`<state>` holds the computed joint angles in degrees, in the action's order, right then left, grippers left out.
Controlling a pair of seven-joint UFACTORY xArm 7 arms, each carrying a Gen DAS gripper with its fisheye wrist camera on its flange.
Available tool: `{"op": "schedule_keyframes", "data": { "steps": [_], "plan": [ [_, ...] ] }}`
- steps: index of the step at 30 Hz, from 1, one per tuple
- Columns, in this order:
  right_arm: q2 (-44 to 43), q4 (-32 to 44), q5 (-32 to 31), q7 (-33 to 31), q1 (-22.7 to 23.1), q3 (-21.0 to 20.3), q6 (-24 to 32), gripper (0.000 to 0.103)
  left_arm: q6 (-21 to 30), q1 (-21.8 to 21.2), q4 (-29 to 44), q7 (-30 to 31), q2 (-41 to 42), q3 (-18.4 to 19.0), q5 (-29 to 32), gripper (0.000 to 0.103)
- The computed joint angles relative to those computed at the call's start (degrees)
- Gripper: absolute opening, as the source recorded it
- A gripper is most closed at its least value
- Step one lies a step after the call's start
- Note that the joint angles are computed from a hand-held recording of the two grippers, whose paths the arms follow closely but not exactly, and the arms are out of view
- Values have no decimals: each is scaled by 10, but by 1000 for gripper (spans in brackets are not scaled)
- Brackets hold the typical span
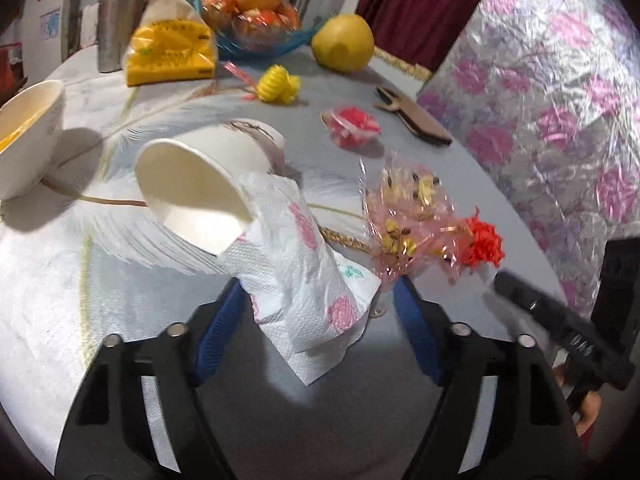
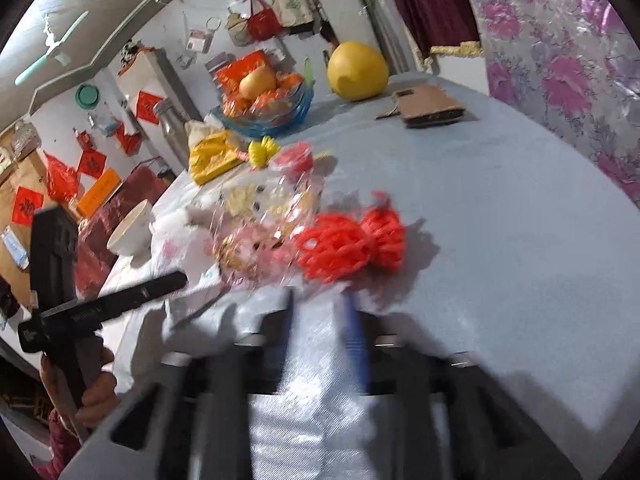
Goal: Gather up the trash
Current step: 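Grasp the white tissue with the left gripper while the right grasps the red knotted ornament, then carry the tissue and red ornament to the red wastebasket and open both grippers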
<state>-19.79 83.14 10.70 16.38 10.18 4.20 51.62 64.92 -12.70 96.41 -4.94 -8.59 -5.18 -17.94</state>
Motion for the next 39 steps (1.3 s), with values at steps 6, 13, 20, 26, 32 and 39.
{"op": "schedule_keyframes", "data": {
  "steps": [6,13,20,26,32,39],
  "plan": [
    [10,14,-5,8,-7,-1,-2,45,-65,-13,-58,74,-48,9,-55,7],
    [45,45,-23,42,-17,4,6,58,-145,-37,-122,139,-104,32,-135,7],
    [74,70,-5,36,-11,-4,21,7,-134,-39,-111,120,-95,37,-127,7],
    [17,9,27,24,-6,-12,-31,8,-137,-35,-116,112,-100,33,-118,7],
    [-67,-43,10,11,-7,-10,-43,8,-149,-41,-130,113,-116,34,-119,7],
    [-167,-100,3,6,-14,-26,-20,8,-141,-63,-149,89,-157,9,-98,7]
  ]
}}
